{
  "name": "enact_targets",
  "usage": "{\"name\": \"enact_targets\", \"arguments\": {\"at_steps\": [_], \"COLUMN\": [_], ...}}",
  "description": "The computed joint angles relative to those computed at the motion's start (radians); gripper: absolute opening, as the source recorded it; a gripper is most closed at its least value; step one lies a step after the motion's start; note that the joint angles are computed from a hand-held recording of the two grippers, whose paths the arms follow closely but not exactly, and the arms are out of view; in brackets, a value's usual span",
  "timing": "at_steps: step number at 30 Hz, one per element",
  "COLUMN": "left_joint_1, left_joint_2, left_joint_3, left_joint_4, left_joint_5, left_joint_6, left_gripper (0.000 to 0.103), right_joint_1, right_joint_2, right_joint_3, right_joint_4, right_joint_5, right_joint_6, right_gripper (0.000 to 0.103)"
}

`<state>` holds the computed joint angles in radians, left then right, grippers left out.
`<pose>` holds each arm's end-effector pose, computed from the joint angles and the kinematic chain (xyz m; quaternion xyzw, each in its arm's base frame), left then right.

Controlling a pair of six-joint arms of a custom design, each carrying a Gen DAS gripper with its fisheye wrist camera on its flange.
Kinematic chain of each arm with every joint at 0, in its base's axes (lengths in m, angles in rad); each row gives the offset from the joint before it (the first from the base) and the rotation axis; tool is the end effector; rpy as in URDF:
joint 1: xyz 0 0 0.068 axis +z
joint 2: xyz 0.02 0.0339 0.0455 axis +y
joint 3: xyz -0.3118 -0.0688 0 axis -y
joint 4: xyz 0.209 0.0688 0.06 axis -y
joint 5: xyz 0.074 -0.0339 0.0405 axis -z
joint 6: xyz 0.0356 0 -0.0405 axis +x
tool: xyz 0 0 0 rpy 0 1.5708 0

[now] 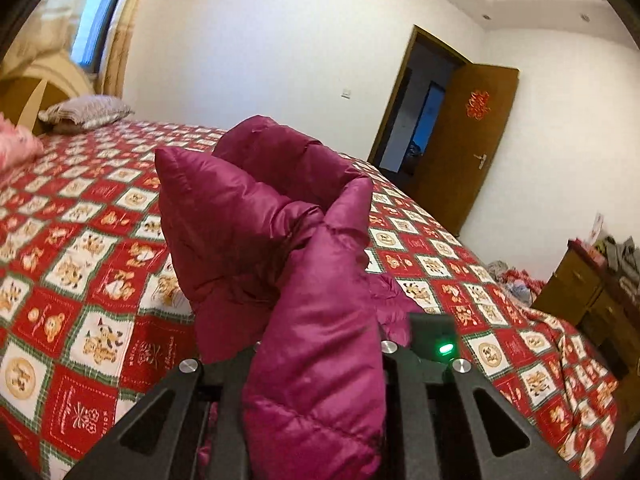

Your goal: Fold large clothes

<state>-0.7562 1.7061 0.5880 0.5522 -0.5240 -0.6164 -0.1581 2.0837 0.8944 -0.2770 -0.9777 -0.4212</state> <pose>0.2275 -0.1901 0.2045 -0.0653 0.8531 -0.1191 0.5037 0.3170 -0.0206 0.1202 -0.1400 0.8708 0.4363 0.1781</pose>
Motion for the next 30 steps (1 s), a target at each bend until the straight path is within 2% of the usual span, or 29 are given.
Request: {"name": "enact_targets", "arguments": {"at_steps": [5,10,15,19,20,23,27,30], "left_joint_1": [-0.042,-0.088,-0.118,-0.145,-0.151,-0.160,-0.149,-0.141], "left_joint_2": [0.114,0.231,0.347,0.427,0.450,0.491,0.512,0.513], "left_joint_3": [0.109,0.230,0.359,0.457,0.480,0.524,0.513,0.493], "left_joint_4": [-0.032,-0.098,-0.200,-0.266,-0.276,-0.301,-0.252,-0.217], "left_joint_5": [0.008,0.004,0.023,0.031,0.031,0.033,0.085,0.101], "left_joint_6": [0.056,0.100,0.130,0.163,0.176,0.196,0.195,0.207], "left_gripper": [0.018,0.018,0.018,0.018,0.018,0.019,0.019,0.019], "right_joint_1": [-0.179,-0.362,-0.457,-0.487,-0.515,-0.543,-0.505,-0.473], "right_joint_2": [-0.062,-0.038,-0.025,-0.044,-0.036,-0.037,-0.005,0.013], "right_joint_3": [0.030,0.099,0.129,0.120,0.153,0.180,0.274,0.353], "right_joint_4": [-0.044,-0.054,-0.057,-0.039,-0.097,-0.130,-0.156,-0.276], "right_joint_5": [0.003,0.005,0.025,0.035,0.028,0.007,-0.048,-0.081], "right_joint_6": [-0.087,-0.076,-0.095,-0.088,-0.131,-0.167,-0.160,-0.265], "right_gripper": [0.011,0.011,0.012,0.012,0.012,0.012,0.013,0.013]}}
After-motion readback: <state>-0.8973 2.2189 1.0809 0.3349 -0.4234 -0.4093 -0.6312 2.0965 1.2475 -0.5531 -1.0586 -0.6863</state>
